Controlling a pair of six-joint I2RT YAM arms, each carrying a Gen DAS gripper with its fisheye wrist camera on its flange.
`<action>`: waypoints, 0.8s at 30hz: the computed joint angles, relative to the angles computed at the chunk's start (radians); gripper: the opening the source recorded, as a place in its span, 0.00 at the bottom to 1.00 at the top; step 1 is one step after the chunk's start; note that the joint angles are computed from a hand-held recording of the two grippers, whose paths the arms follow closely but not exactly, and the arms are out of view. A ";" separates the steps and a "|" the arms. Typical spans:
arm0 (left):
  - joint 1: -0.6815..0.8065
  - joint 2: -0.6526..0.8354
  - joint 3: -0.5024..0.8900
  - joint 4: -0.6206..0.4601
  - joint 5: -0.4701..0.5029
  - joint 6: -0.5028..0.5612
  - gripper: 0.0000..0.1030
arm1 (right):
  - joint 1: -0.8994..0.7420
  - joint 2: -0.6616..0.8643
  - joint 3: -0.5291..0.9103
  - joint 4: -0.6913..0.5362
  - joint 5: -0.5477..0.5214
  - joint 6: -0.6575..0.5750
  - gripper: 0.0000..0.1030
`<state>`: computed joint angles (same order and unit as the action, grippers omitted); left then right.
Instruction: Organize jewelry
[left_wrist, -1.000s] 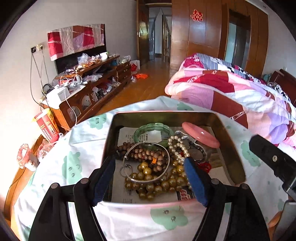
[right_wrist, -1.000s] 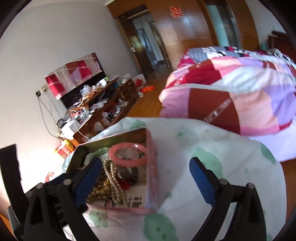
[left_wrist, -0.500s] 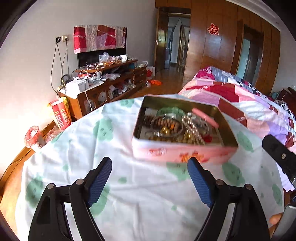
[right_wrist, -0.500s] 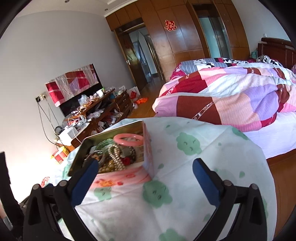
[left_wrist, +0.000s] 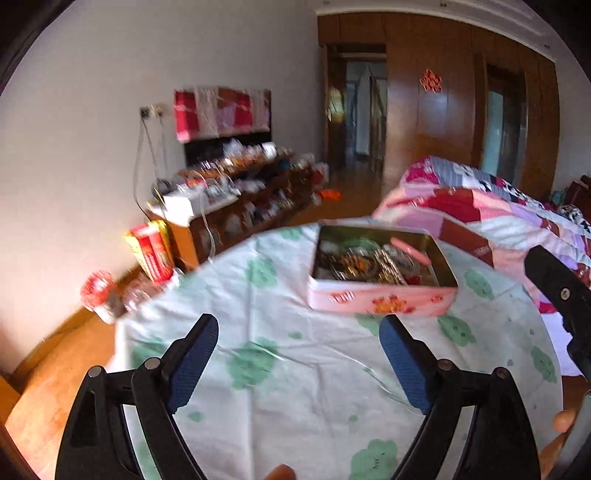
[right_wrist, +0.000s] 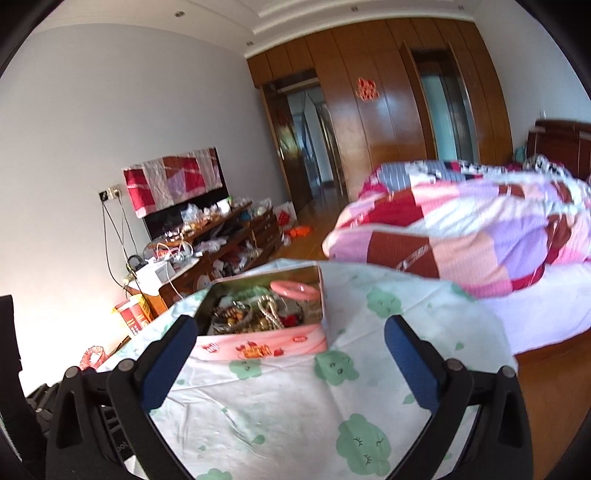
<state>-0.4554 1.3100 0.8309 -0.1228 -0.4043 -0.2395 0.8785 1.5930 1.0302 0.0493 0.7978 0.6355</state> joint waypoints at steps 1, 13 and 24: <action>-0.007 -0.034 -0.010 -0.001 -0.021 0.005 0.86 | 0.018 -0.011 -0.001 0.005 0.032 -0.016 1.00; -0.071 -0.239 -0.045 -0.056 -0.110 0.017 0.87 | 0.175 -0.088 -0.014 0.147 0.277 -0.239 1.00; -0.101 -0.276 -0.058 -0.062 -0.144 0.018 0.87 | 0.195 -0.135 -0.059 0.182 0.305 -0.233 1.00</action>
<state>-0.5569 1.0344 0.7733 -0.1852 -0.5487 -0.2220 1.0732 1.4575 0.9715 0.2317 1.1027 0.4027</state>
